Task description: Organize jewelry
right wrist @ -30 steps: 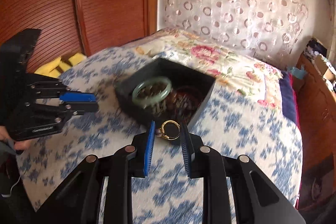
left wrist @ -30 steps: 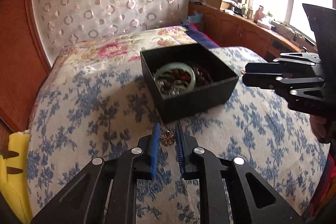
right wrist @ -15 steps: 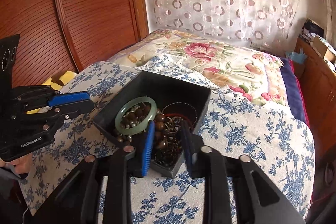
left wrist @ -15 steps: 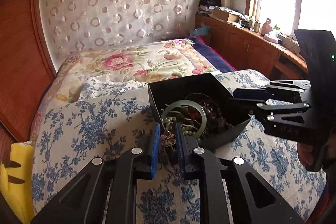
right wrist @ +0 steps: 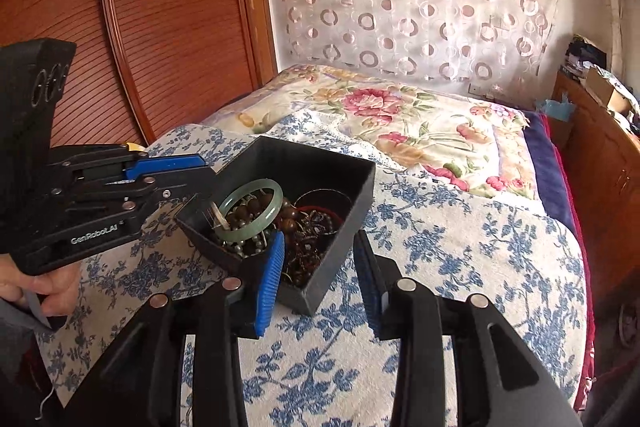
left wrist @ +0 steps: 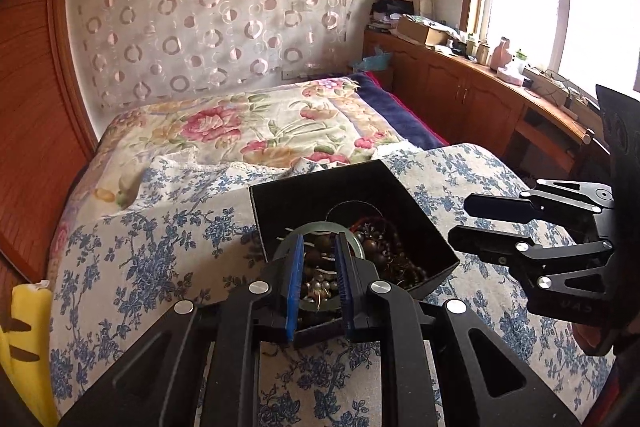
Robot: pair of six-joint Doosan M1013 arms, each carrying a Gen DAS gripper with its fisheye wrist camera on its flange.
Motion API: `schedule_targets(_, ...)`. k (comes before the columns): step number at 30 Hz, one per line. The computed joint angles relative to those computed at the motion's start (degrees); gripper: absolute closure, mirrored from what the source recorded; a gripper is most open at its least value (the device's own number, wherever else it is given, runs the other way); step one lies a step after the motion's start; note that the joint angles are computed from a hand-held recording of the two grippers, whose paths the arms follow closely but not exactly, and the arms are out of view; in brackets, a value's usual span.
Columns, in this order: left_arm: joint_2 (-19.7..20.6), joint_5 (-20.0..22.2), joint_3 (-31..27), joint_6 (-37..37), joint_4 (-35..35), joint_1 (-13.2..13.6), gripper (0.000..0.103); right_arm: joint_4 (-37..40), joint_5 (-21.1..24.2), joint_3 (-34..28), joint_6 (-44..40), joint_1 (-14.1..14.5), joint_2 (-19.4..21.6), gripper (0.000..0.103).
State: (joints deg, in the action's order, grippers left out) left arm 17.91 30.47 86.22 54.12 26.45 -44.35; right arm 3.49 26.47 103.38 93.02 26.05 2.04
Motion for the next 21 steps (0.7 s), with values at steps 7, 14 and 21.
schedule_targets(7,-2.09,-0.07,2.41,-5.00,4.17,-0.65,0.067,-4.35,-1.38,2.36,5.39,1.02,-2.73,0.065)
schedule_targets(14,-6.51,0.44,7.87,-16.98,16.38,-2.97,0.040,-15.55,-3.84,5.09,19.21,4.32,-6.47,0.064)
schedule_targets(21,-10.13,2.43,11.48,-26.93,26.03,-5.56,0.021,-30.67,-3.63,7.45,38.99,8.09,-9.80,0.045)
